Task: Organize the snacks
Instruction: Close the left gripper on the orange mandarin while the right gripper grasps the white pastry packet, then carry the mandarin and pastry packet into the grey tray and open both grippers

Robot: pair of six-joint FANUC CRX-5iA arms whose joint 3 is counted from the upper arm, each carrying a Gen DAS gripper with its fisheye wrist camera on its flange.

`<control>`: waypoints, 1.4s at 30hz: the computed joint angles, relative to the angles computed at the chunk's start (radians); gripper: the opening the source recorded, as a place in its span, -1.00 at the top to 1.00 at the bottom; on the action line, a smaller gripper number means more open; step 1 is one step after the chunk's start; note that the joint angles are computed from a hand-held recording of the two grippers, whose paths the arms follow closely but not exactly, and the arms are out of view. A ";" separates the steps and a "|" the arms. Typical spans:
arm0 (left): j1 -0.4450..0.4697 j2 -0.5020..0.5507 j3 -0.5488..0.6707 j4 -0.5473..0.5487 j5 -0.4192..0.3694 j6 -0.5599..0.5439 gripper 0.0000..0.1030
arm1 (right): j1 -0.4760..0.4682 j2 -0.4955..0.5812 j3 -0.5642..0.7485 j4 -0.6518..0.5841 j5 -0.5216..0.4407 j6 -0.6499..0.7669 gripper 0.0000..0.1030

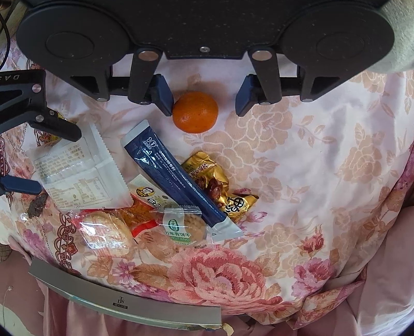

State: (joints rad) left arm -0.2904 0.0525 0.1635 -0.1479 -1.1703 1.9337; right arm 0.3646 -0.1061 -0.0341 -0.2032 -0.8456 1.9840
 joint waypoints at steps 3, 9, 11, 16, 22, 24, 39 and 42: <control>0.009 0.000 -0.004 0.012 0.001 0.001 -0.02 | 0.018 -0.023 -0.038 0.039 0.076 0.021 -1.00; 0.006 0.007 0.008 -0.001 -0.015 0.000 0.00 | -0.070 0.104 0.166 -0.165 -0.119 0.198 -1.00; 0.005 0.006 0.007 -0.002 -0.011 -0.001 0.01 | -0.080 0.153 0.224 -0.184 -0.172 0.245 -1.00; 0.013 0.002 -0.001 0.013 0.005 -0.005 0.08 | -0.138 0.274 0.397 -0.275 -0.369 0.330 -1.00; 0.030 -0.006 -0.019 0.047 0.032 -0.020 0.22 | -0.210 0.343 0.541 -0.368 -0.630 0.432 -0.99; 0.031 -0.006 -0.021 0.053 0.038 -0.025 0.24 | -0.194 0.324 0.521 -0.327 -0.641 0.479 -1.00; 0.028 -0.024 -0.051 0.073 0.094 -0.066 0.26 | -0.054 0.136 0.229 -0.127 -0.331 0.531 -0.54; 0.024 -0.032 -0.062 0.078 0.119 -0.082 0.26 | -0.042 0.141 0.224 -0.101 -0.326 0.488 -0.55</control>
State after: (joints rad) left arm -0.2662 0.0209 0.1012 -0.0702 -1.0513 1.8518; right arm 0.3229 0.0352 0.1894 -0.3040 -1.1714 2.4725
